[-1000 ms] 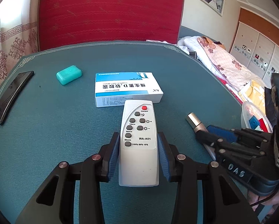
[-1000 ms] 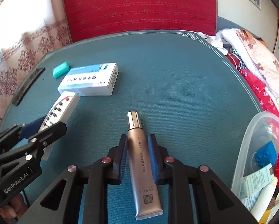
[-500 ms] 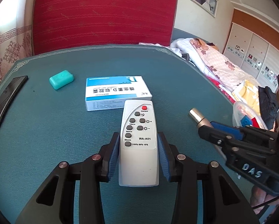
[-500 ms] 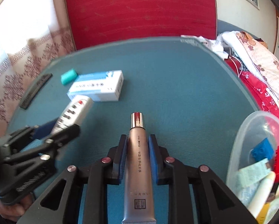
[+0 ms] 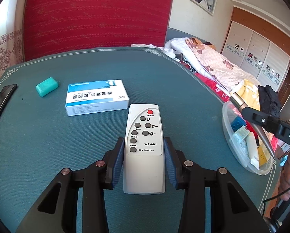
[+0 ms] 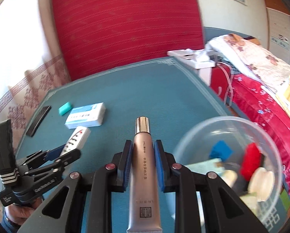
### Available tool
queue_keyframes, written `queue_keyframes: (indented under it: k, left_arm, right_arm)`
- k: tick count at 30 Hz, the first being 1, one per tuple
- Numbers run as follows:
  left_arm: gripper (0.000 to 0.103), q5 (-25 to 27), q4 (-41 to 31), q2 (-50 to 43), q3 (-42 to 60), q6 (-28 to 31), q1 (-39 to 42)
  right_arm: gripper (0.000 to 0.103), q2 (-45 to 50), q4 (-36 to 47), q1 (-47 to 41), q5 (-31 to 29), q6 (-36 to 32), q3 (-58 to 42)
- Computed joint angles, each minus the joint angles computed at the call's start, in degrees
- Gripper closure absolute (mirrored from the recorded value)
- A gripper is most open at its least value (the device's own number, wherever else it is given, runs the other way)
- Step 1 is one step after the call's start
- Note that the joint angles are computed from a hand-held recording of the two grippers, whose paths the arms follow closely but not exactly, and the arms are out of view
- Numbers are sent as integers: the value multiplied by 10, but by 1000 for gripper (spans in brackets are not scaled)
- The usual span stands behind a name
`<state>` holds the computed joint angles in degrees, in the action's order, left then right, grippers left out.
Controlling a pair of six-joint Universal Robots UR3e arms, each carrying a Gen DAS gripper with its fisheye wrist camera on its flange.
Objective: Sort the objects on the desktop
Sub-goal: 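Carry the remote with the left gripper while the right carries the tube over the bowl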
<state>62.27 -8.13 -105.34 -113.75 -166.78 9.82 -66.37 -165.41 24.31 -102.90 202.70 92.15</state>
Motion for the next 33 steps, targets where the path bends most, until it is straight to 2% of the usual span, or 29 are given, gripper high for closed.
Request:
queue_keyframes:
  k: [5,18,28,33]
  left_arm:
    - [61,-10,-26,10,16,-10,-21]
    - [61,35,-57,-10,81,-34,-114]
    - [60,63,-83,-56,160,-50,-186]
    - [60,77,-117,-88,219,-56,-218]
  right_arm:
    - [78,-50,-27,-36,-11,22,74]
    - [77,-117,-82,-129,45,30,200]
    - [77,-151,-111,-215,139,4,273]
    - [77,-154,-129,-228,164,-17,292]
